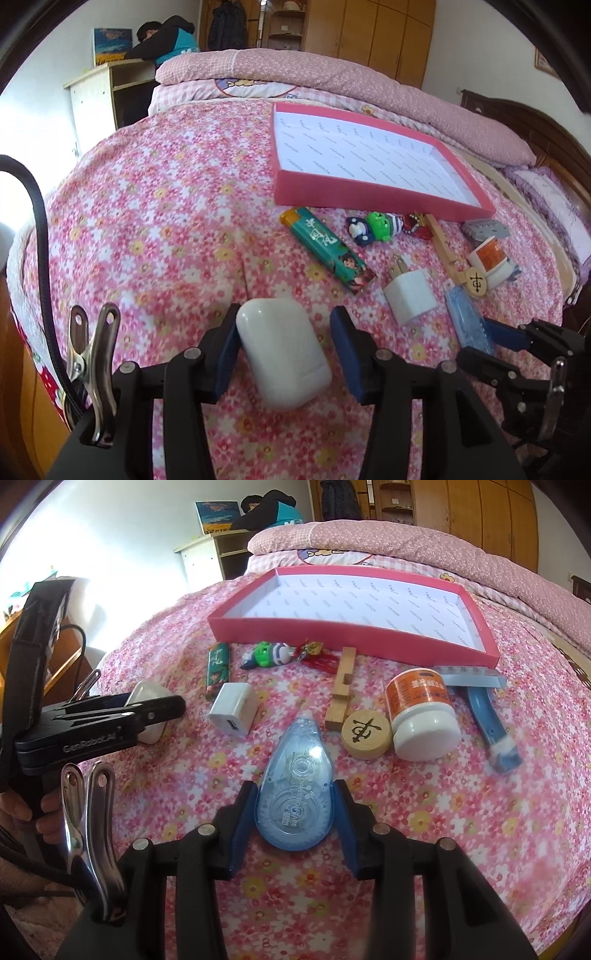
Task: Organize rigid objects
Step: 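Carry the earbud case and correction tape over the pink tray with both tools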
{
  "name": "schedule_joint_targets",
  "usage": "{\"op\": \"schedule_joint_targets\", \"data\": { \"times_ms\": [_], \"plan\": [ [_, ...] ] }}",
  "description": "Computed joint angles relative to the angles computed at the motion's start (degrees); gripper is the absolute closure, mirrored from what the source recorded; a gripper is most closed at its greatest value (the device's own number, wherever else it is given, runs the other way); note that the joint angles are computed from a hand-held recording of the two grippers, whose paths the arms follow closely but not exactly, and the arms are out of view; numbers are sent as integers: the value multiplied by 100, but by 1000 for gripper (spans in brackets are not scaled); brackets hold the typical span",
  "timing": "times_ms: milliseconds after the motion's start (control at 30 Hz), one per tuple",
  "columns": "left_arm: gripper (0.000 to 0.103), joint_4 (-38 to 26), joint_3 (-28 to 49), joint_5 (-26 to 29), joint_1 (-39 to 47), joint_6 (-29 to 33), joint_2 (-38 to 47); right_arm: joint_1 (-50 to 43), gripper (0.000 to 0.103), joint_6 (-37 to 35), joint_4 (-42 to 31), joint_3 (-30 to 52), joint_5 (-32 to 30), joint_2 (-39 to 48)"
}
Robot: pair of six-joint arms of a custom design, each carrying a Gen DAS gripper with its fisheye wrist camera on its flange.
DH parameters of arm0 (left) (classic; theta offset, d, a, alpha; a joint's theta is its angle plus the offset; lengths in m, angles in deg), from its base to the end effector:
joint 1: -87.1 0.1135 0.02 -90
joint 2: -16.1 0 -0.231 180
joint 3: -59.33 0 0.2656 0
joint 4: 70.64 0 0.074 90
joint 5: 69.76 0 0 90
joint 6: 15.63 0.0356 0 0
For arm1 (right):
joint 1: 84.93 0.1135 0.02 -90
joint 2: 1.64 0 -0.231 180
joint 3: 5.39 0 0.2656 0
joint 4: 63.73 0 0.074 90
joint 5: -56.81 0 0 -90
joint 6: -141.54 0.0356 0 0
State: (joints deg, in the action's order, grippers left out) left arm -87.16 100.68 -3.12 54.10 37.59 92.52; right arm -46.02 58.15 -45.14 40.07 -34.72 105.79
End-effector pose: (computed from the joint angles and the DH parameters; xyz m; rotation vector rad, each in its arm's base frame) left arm 0.2169 -0.1240 0.1018 -0.2486 2.3618 -0.0703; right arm 0.2279 0.1852 0.0242 -0.6715 2.2699 0.4237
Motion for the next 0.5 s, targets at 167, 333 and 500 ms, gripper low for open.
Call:
{"op": "schedule_joint_targets", "data": {
  "times_ms": [167, 333, 500],
  "plan": [
    [53, -50, -15, -15, -82, -140, -47, -1, 61, 4, 46, -17, 1, 11],
    [53, -246, -80, -191, -441, -313, -115, -23, 61, 1, 38, -30, -31, -4],
    [49, -525, 4, -388, -696, -431, -39, -24, 61, -1, 43, -32, -36, -3]
  ]
}}
